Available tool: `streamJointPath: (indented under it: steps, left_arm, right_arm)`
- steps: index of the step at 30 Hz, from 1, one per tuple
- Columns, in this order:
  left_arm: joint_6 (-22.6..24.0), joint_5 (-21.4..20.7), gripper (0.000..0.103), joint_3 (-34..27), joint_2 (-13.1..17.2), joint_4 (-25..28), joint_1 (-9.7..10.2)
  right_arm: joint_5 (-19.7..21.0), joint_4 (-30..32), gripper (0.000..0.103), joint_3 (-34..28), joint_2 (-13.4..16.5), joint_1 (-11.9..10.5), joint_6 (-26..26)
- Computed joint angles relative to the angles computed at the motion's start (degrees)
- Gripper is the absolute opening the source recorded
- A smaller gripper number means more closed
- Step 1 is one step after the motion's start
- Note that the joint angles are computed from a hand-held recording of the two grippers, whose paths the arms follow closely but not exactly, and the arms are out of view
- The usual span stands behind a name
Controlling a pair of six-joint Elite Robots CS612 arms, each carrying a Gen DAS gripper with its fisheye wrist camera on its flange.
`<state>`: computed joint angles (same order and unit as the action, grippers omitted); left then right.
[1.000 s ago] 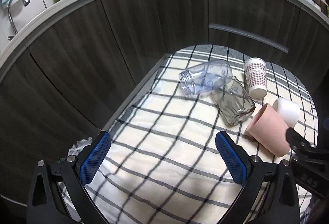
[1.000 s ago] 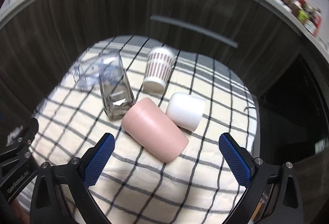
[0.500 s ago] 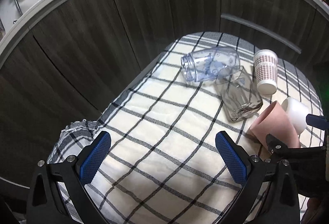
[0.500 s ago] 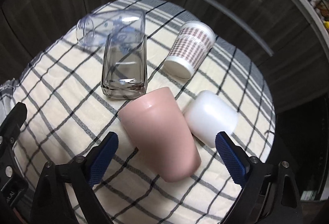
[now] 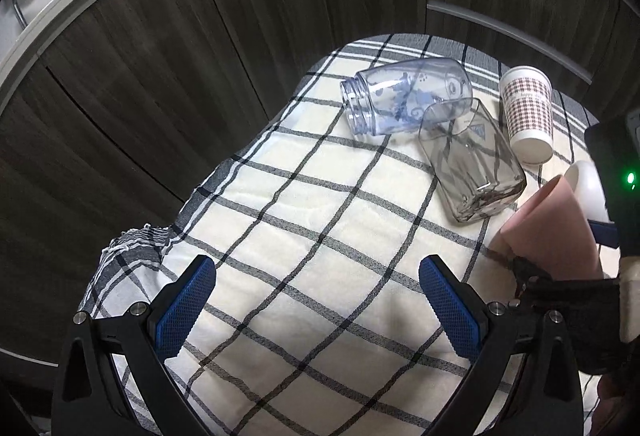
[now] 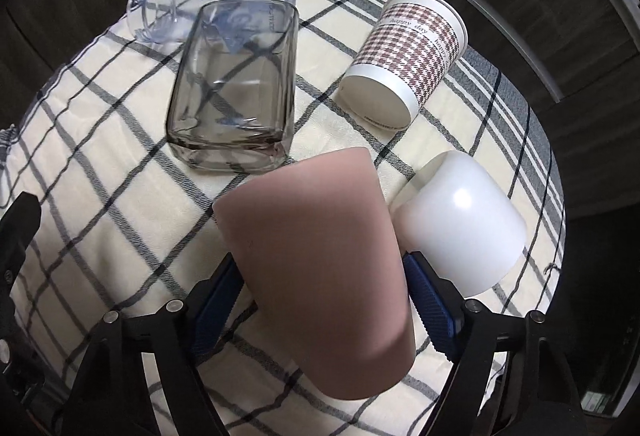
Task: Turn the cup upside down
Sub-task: 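Close the right gripper on the pink cup and lift it, then set the pink cup upright on the cloth and open the right gripper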
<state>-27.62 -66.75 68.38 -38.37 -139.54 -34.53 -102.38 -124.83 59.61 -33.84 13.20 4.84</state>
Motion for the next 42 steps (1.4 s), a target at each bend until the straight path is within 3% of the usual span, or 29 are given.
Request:
streamJointPath:
  steps: [9,14,22,27,34,42]
  left_arm:
    - [2.1,-0.4,0.103,0.8,-0.4,-2.2,0.08]
    - [6.3,-2.0,0.103,2.9,-1.8,-6.9,0.60]
    - [11.3,-3.3,0.103,5.4,-4.0,-10.9,2.94]
    - [12.8,-3.1,0.103,8.9,-6.1,-13.6,4.56]
    - [14.8,-3.4,0.103,11.0,-6.6,-16.9,6.62]
    - [15.1,-4.9,0.103,8.0,-4.2,-15.0,8.40]
  right_arm:
    - [1.2,-1.9,0.078,1.8,-1.0,0.0,2.2]
    - [1.6,-3.1,0.077,3.4,-2.6,0.2,5.6]
    - [7.2,-5.8,0.076,4.9,-5.0,1.6,12.5]
    - [13.7,-6.8,0.076,5.8,-6.1,2.4,17.2]
    - [25.7,-5.9,0.076,5.5,-4.8,2.3,28.3]
    - [31.8,-13.1,0.076,6.2,-2.0,1.2,46.1]
